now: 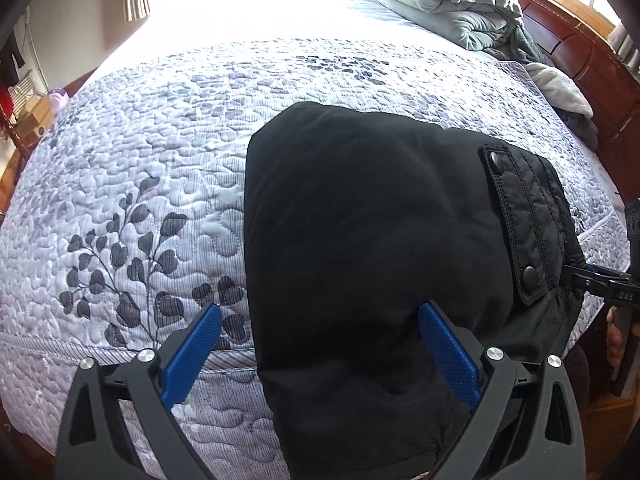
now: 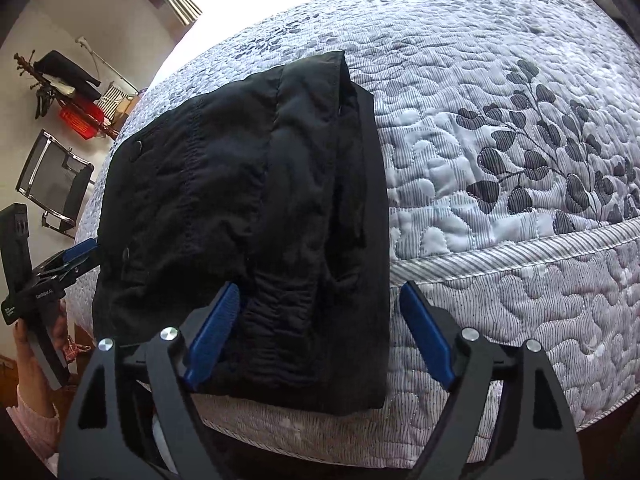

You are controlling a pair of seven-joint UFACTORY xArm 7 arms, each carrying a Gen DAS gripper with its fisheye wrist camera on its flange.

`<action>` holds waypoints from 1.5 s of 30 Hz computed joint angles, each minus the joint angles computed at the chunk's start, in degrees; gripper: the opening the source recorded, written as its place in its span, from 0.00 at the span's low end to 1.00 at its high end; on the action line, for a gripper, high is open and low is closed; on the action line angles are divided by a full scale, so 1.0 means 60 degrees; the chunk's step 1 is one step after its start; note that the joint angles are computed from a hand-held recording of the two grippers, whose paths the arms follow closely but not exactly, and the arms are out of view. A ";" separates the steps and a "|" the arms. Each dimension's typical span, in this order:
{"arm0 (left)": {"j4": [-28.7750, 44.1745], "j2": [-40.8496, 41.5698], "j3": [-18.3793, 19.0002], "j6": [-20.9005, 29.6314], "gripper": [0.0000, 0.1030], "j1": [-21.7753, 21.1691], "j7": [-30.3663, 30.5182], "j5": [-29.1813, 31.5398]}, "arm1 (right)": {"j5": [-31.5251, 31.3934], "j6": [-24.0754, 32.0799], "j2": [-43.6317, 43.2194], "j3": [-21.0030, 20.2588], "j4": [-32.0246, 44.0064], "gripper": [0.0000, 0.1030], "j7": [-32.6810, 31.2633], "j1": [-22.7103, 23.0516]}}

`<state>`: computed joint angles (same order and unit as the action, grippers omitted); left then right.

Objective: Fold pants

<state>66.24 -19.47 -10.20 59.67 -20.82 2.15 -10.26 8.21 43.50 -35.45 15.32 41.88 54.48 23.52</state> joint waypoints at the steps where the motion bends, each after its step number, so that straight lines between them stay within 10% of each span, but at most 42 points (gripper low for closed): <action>1: -0.0005 -0.0011 -0.0021 -0.0062 0.96 -0.0007 0.0039 0.0049 | 0.0072 -0.0116 0.0101 -0.0037 -0.0003 0.84 -0.0042 0.0040; 13: 0.0280 0.0488 0.0253 -0.0057 0.97 -0.0107 0.0788 -0.0465 | 0.1256 -0.2175 0.0393 -0.0599 -0.0905 0.89 -0.0649 0.0654; 22: 0.1779 0.2292 0.1626 0.3391 0.96 0.1065 0.2628 -0.4251 | 0.1247 -0.2087 0.0821 -0.0655 -0.0493 0.89 -0.1062 0.0664; 36: 0.1443 0.3278 0.1221 0.5502 0.96 0.2195 0.3737 -0.7471 | 0.2655 -0.2845 0.0194 -0.1747 -0.1499 0.89 -0.3119 0.1350; 45: 0.1089 0.2906 0.0948 0.4630 0.96 0.1882 0.2629 -0.7425 | 0.4222 -0.3764 -0.0252 -0.2629 -0.2354 0.90 -0.4634 0.1995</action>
